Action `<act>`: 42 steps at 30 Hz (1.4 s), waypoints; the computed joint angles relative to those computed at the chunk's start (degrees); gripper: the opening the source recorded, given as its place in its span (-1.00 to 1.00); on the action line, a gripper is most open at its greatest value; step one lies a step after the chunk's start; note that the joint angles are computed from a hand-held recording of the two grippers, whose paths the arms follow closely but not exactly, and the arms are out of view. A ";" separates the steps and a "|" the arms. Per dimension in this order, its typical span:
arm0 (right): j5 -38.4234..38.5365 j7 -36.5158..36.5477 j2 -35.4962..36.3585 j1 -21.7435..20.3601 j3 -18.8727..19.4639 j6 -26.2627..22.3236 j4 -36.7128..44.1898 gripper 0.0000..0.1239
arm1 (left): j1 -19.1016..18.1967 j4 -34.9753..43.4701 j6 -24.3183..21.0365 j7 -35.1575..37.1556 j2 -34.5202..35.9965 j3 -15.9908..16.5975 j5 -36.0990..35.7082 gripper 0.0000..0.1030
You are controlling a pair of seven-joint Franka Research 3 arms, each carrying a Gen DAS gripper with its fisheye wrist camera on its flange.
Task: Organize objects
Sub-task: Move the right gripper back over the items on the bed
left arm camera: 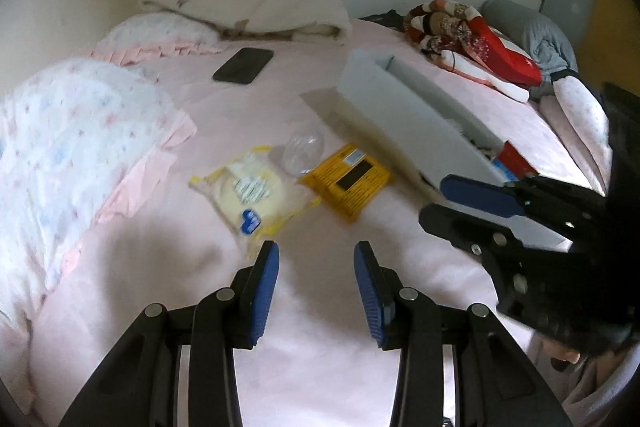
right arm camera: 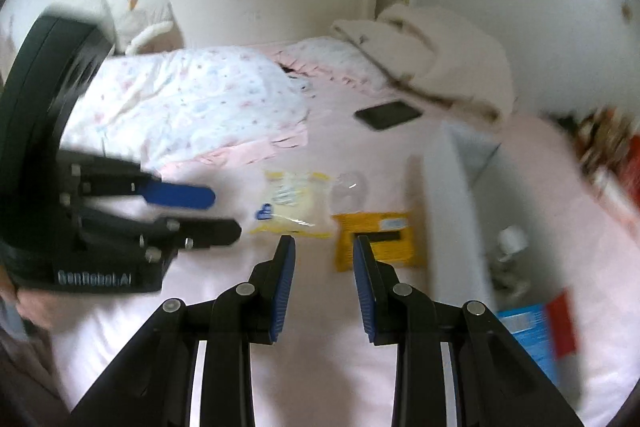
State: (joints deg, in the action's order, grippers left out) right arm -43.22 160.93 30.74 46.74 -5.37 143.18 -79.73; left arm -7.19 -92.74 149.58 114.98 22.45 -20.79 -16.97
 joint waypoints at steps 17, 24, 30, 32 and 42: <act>21.32 -7.06 13.28 -2.68 -0.25 -9.33 12.34 -0.08 | -3.69 4.68 1.06 -9.70 10.57 2.52 12.68 -0.12; 15.48 -0.55 11.30 0.00 -3.31 -4.20 6.85 -0.07 | -2.98 2.43 5.43 -14.08 10.55 1.81 14.26 -0.02; 12.36 -0.16 13.19 0.69 -3.55 -7.73 9.95 -0.09 | -3.58 -2.66 12.81 -17.43 8.78 2.74 18.23 -0.02; 12.01 0.06 13.14 0.51 -3.38 -7.51 9.80 -0.09 | -3.27 -2.53 12.95 -17.93 8.98 2.40 18.97 -0.02; 11.50 -0.22 14.51 0.09 -3.14 -9.11 11.89 -0.09 | -5.46 -1.78 12.85 -23.35 9.06 5.23 24.01 -0.02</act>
